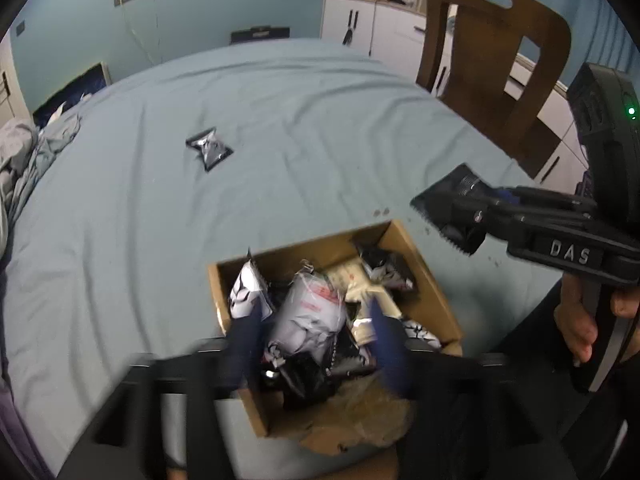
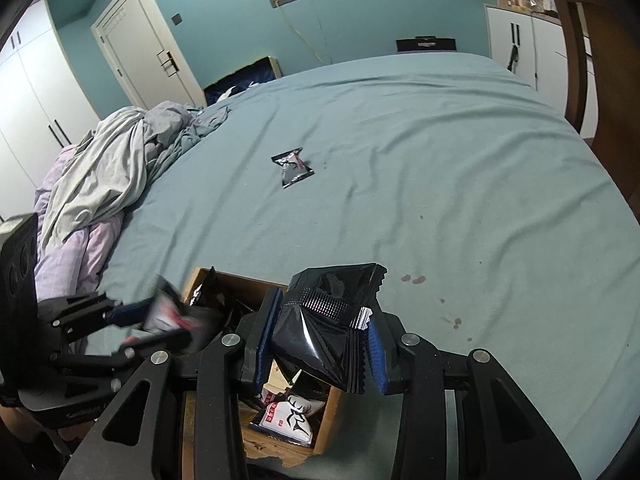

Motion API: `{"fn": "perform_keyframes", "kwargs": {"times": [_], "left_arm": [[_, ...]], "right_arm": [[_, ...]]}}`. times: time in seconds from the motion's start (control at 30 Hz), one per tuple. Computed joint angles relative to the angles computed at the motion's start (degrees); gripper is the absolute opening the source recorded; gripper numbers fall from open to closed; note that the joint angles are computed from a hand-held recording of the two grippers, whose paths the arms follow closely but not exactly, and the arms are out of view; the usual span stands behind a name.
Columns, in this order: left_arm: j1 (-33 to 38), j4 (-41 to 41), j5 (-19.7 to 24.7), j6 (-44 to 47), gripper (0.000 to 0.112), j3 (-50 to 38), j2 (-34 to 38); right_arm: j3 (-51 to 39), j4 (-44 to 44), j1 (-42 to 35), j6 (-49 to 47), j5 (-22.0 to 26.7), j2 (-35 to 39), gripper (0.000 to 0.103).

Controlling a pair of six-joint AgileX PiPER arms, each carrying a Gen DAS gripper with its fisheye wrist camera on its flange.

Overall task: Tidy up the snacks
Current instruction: 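Open both grippers over the box to drop the packets, then grasp the last white deer-logo packet on the sheet with the left gripper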

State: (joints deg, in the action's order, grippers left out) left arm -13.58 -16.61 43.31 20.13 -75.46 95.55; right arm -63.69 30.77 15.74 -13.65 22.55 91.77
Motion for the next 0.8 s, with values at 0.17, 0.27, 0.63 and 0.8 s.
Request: {"fn": "perform_keyframes", "kwargs": {"times": [0.17,0.27,0.63,0.8], "left_arm": [[-1.3,13.8,-7.4,-14.0,0.096,2.8,-2.6],[0.1,17.5,-8.3,-20.0,0.096,3.0,-2.9],[0.6,29.6,-8.9,-31.3,0.096,1.9,-0.9],[0.8,30.5,-8.7,-32.3,0.096,2.3,-1.1]], "right_arm": [[0.1,1.8,0.1,-2.6,0.2,0.2,0.037],[0.0,2.7,0.4,-4.5,0.6,0.4,0.037],[-6.2,-9.4,6.6,1.2,6.8,4.2,0.043],[-12.6,-12.5,5.7,6.0,14.8,7.3,0.074]]}}
